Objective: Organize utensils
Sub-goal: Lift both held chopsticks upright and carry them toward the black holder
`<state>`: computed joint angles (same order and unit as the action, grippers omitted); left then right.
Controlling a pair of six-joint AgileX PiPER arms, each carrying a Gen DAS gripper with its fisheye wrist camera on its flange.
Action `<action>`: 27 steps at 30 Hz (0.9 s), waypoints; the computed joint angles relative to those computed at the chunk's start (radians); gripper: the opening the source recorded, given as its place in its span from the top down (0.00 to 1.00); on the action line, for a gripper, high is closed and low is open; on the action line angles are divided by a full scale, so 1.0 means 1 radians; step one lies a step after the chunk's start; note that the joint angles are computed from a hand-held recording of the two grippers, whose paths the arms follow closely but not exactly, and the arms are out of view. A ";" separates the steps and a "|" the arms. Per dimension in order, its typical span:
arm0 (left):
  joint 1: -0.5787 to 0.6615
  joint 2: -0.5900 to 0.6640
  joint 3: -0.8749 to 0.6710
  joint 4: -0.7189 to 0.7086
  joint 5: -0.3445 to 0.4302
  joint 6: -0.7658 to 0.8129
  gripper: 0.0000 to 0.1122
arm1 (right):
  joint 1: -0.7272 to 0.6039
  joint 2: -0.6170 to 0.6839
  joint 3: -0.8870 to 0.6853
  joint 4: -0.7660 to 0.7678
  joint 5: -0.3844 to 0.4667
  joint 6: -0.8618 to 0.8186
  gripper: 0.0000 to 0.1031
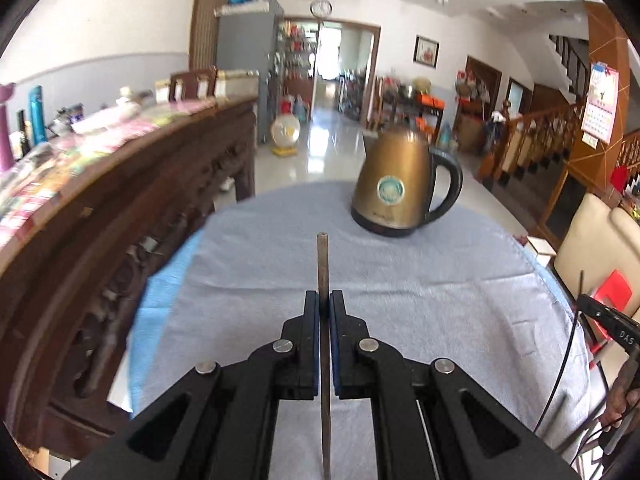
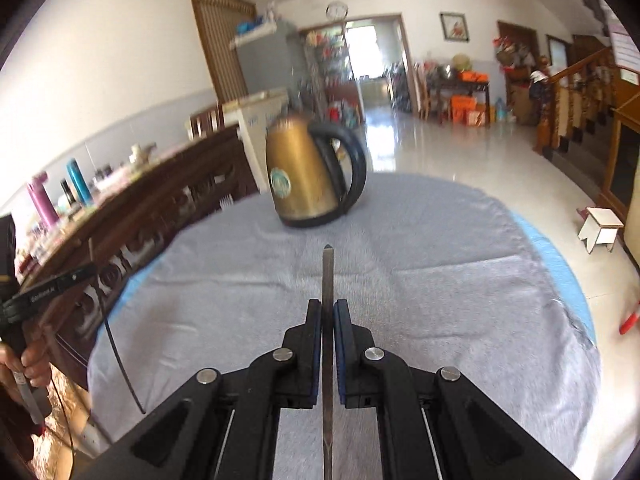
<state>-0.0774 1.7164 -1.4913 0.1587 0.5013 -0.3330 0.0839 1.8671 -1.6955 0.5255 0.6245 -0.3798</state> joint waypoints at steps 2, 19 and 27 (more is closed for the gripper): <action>0.000 -0.064 0.074 0.019 -0.043 -0.022 0.96 | -0.014 -0.081 0.100 0.067 -0.045 -0.050 0.93; -0.192 -0.408 0.322 0.399 -0.001 -0.407 0.96 | -0.062 -0.466 0.436 0.329 -0.121 -0.260 0.93; -0.321 -0.445 0.300 0.579 0.130 -0.545 0.96 | -0.042 -0.533 0.466 0.355 -0.100 -0.289 0.93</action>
